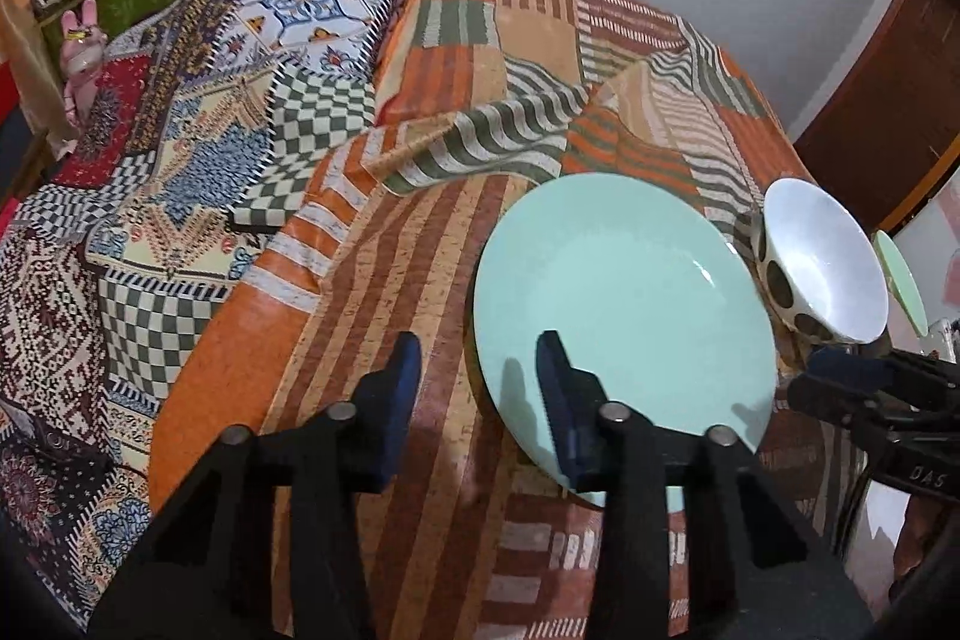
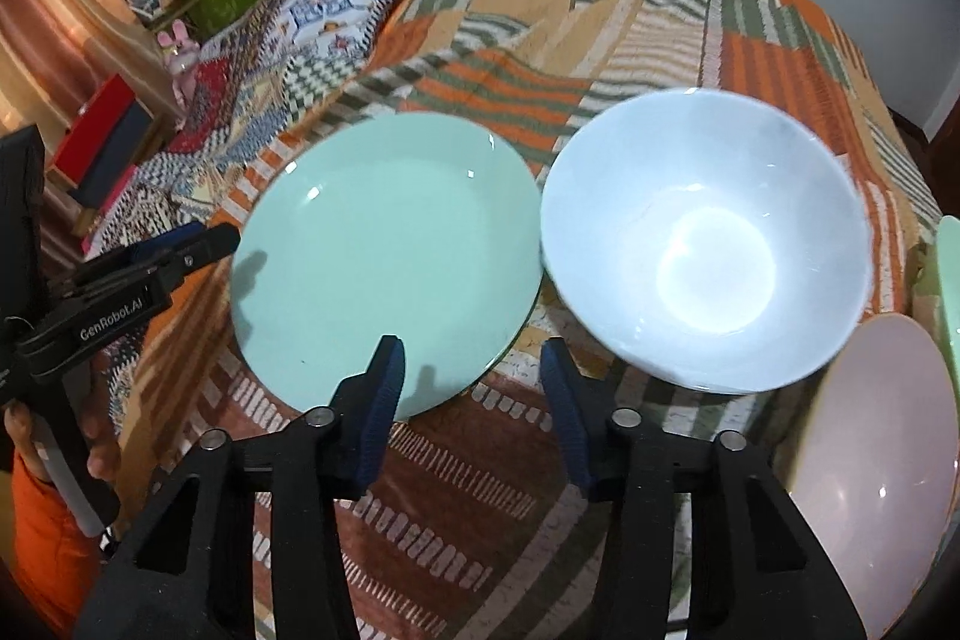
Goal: Organize plates and bowls
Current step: 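Close the left gripper on the mint green plate rim while the right gripper grips it too, then lift the mint green plate with both grippers and carry it toward the white plate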
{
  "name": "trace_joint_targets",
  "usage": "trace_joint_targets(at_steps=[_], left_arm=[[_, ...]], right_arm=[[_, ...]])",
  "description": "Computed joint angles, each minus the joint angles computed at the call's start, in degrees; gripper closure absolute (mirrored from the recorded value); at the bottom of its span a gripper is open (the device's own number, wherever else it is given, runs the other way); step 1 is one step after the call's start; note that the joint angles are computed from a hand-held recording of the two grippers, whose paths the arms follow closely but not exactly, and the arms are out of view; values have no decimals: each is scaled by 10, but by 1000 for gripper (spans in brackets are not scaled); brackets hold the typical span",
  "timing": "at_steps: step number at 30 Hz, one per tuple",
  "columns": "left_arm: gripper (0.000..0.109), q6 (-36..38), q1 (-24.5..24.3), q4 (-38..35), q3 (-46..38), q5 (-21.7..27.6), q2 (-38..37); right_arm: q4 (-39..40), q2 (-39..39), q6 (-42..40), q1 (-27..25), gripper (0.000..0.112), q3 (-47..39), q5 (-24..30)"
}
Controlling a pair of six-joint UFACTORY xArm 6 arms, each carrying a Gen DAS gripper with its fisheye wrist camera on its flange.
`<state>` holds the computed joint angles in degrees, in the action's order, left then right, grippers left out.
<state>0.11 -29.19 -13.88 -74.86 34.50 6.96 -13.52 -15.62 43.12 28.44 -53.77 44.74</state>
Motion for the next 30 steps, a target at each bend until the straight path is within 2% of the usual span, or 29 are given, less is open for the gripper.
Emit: trace_joint_targets(at_steps=[5, 9, 18, 25, 30], left_arm=[[82, 11, 4, -21, -23, 18, 28], [82, 21, 4, -37, -38, 20, 44], [83, 30, -1, -55, -74, 26, 77], [83, 24, -6, -40, -52, 23, 58], [83, 27, -12, -20, 1, 17, 13]], right_arm=[[3, 27, -4, -4, 77, -16, 12], [3, 46, -5, -10, 84, -29, 25], [20, 62, -13, -21, 85, -39, 14], [25, 56, -15, -20, 88, -34, 15], [22, 43, -6, -11, 89, -25, 20]])
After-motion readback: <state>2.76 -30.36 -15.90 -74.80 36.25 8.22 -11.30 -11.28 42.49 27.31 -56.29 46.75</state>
